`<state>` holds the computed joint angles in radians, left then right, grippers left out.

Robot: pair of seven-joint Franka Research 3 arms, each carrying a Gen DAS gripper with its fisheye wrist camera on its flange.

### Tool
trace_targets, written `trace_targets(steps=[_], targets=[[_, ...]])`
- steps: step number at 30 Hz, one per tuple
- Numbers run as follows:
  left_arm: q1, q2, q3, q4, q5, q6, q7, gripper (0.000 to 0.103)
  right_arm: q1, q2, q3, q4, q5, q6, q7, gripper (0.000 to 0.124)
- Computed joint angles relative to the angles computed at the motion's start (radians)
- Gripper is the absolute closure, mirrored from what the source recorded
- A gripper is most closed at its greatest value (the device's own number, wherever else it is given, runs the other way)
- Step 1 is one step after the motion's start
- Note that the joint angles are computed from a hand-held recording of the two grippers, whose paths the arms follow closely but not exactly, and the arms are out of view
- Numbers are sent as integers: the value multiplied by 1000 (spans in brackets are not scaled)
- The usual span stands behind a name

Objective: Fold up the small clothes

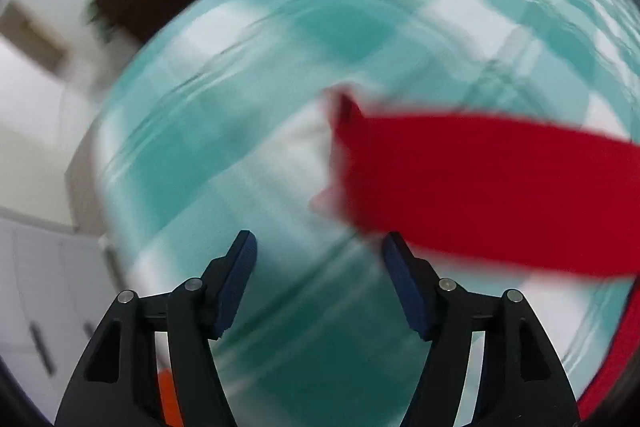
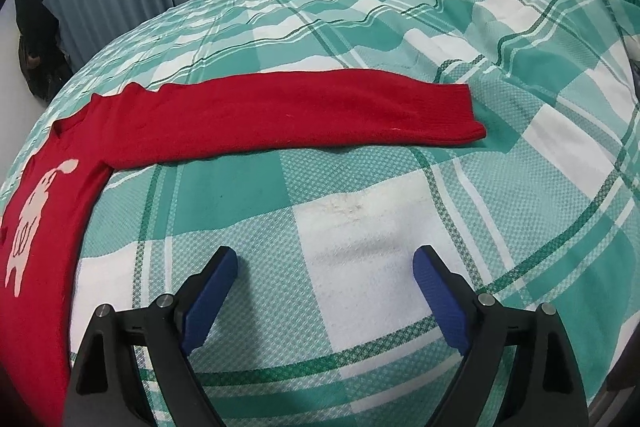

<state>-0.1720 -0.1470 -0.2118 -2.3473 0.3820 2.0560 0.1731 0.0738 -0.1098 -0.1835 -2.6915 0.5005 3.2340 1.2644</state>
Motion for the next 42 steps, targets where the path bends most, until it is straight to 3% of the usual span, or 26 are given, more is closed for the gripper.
trace_targets(steps=[3,5,7,8,10,12,13,15,16,17,18,19,21,22,25,27,29,32,37,39,42], targets=[[-6,-181,-7,-155,-12,-7,-47,36,28,15,-22,10,17,6,-14,30],[-5,-245,-8,-203,8,26,-62,36,9,26,-1,15,10,11,-9,29],[3,-262,-15,-222,63,123,-61,31,-72,28,76,11,-33,15,30,29],[5,-237,-16,-210,81,173,-41,30,-65,26,68,10,-33,15,30,29],[6,-170,9,-200,108,371,56,29,-17,18,21,5,-19,13,21,29],[33,-87,3,-149,158,455,96,30,-39,9,41,-3,-28,12,34,29],[55,-45,-6,-114,216,456,81,30,-61,4,61,-9,-37,11,44,29],[60,48,12,-32,262,336,82,28,-104,-4,101,-17,-63,7,63,29],[84,98,9,0,211,252,113,28,-121,-8,115,-19,-77,2,72,29],[88,114,27,2,159,224,126,28,-134,-12,125,-21,-88,-3,80,29],[86,95,47,-25,145,252,97,28,-140,-21,127,-23,-98,-14,91,29],[90,50,47,-62,161,261,53,28,-111,-38,98,-26,-84,-25,85,29],[76,-14,20,-85,194,207,18,30,5,-93,-6,-55,-29,-2,58,29],[60,-66,3,-116,218,232,15,30,72,-134,-61,-82,-13,25,44,29],[1,-157,-63,-160,260,299,3,24,150,-249,-93,-150,-43,26,29,29],[-59,-184,-112,-171,284,394,-13,20,241,-334,-136,-195,-57,7,6,29],[-89,-125,-154,-116,318,448,-36,19,319,-404,-162,-229,-61,-12,-19,29],[-144,3,-191,-21,374,537,-40,19,419,-479,-146,-266,-56,-27,-40,29],[-254,192,-193,99,376,520,51,19,601,-503,-198,-274,-34,-75,-107,29],[-293,224,-183,115,363,469,80,19,611,-492,-176,-283,-26,-98,-140,29],[-331,215,-161,104,369,445,86,12,477,-438,-15,-289,-39,-167,-115,29]])
